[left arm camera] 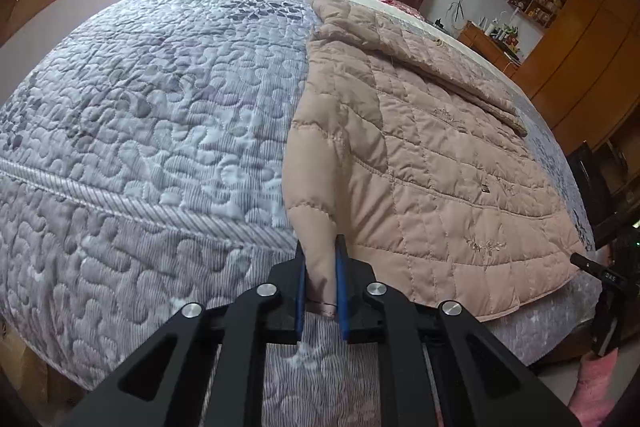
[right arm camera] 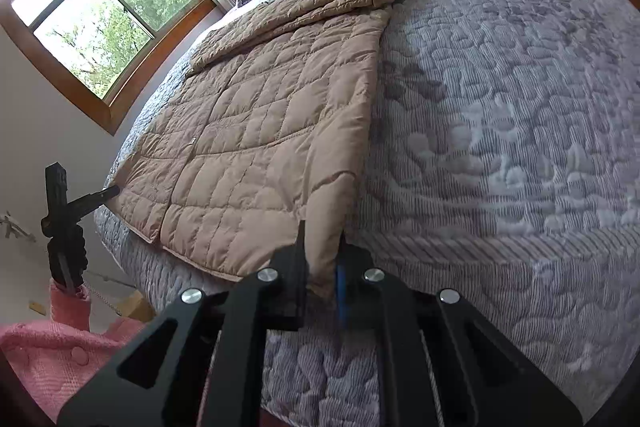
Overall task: Fold large clothes
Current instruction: 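Grasp the hem with both grippers and lift it toward the collar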
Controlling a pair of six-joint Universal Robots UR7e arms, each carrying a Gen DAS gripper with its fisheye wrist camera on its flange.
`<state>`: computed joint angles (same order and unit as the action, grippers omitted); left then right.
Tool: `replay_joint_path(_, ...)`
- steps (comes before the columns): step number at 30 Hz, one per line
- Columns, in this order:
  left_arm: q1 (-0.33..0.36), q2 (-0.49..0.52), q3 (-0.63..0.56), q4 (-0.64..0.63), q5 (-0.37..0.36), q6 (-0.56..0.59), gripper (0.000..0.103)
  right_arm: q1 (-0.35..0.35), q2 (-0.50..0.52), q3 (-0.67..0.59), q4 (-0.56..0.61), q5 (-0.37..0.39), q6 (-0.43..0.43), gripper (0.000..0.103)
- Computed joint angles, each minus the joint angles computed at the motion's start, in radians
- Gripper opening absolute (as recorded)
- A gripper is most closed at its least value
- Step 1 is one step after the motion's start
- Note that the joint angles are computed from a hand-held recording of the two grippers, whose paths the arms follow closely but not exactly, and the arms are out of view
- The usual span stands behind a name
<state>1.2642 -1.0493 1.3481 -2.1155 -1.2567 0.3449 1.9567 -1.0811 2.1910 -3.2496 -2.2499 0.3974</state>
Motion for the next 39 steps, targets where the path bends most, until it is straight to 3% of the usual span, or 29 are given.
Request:
replay_joint_path(6, 0.023, -0.034, 0.073, -0.008, 0.034, 0.014, 0.013, -0.003, 0.022, 0.069, -0.059, 0.006, 0.059, 0.01)
replay_joint_path(10, 0.031, -0.02, 0.082, -0.048, 0.035, 0.016, 0.013, -0.047, 0.029, 0.1, -0.151, 0.068, 0.038, 0.009)
replay_joint_path(12, 0.027, -0.02, 0.078, -0.045, 0.036, 0.015, 0.012, -0.044, 0.025, 0.104, -0.16, 0.065, 0.032, 0.009)
replay_joint_path(18, 0.022, -0.026, 0.01, -0.004, -0.066, -0.007, 0.012, 0.002, 0.003, 0.103, -0.203, 0.029, 0.008, 0.009)
replay_joint_path(24, -0.028, -0.029, -0.016, -0.094, -0.11, 0.072, 0.012, 0.069, -0.027, 0.039, -0.193, -0.051, -0.072, 0.009)
replay_joint_path(33, -0.076, 0.161, -0.316, -0.056, -0.142, 0.099, 0.012, 0.071, -0.069, -0.128, -0.093, -0.089, -0.239, 0.009)
replay_joint_path(39, -0.1, 0.395, -0.689, 0.084, -0.134, 0.113, 0.012, 0.014, -0.078, -0.29, 0.07, -0.058, -0.279, 0.009)
